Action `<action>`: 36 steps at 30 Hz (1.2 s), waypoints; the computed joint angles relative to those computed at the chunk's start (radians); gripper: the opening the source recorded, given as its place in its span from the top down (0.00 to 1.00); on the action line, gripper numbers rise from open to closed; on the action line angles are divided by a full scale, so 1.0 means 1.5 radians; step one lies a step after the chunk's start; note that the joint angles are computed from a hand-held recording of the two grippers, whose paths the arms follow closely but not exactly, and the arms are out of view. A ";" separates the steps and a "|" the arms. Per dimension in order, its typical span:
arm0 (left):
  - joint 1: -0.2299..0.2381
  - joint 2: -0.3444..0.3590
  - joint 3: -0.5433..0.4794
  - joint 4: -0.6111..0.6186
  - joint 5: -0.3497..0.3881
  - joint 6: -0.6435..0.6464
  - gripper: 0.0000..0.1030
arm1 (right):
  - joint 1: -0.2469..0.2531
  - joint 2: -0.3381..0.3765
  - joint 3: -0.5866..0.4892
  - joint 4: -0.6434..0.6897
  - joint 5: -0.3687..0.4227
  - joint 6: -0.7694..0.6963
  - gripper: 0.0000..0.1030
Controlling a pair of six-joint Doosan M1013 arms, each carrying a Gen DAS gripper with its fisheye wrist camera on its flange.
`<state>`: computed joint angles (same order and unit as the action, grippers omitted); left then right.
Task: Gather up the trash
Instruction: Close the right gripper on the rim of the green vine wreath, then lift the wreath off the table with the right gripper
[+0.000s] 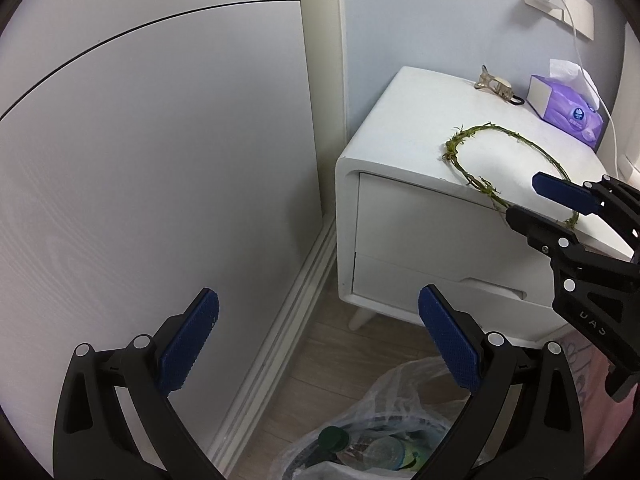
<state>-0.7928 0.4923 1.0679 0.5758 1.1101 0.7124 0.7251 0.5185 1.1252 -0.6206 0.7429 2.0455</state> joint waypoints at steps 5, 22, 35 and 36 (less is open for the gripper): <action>-0.002 0.000 0.001 -0.001 -0.003 0.001 0.06 | 0.000 0.000 0.001 0.007 -0.002 -0.016 0.63; -0.004 0.003 -0.005 -0.006 -0.002 0.005 0.06 | 0.000 0.000 0.003 -0.001 -0.007 -0.035 0.93; -0.015 0.001 -0.009 0.006 0.007 -0.001 0.06 | 0.003 -0.014 0.017 0.016 -0.039 -0.028 0.94; -0.018 0.000 -0.010 0.009 0.009 -0.001 0.06 | 0.003 -0.016 0.017 0.019 -0.041 -0.029 0.94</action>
<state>-0.8197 0.4927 1.0530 0.5893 1.1244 0.7111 0.7299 0.4948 1.1508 -0.5916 0.6816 2.0021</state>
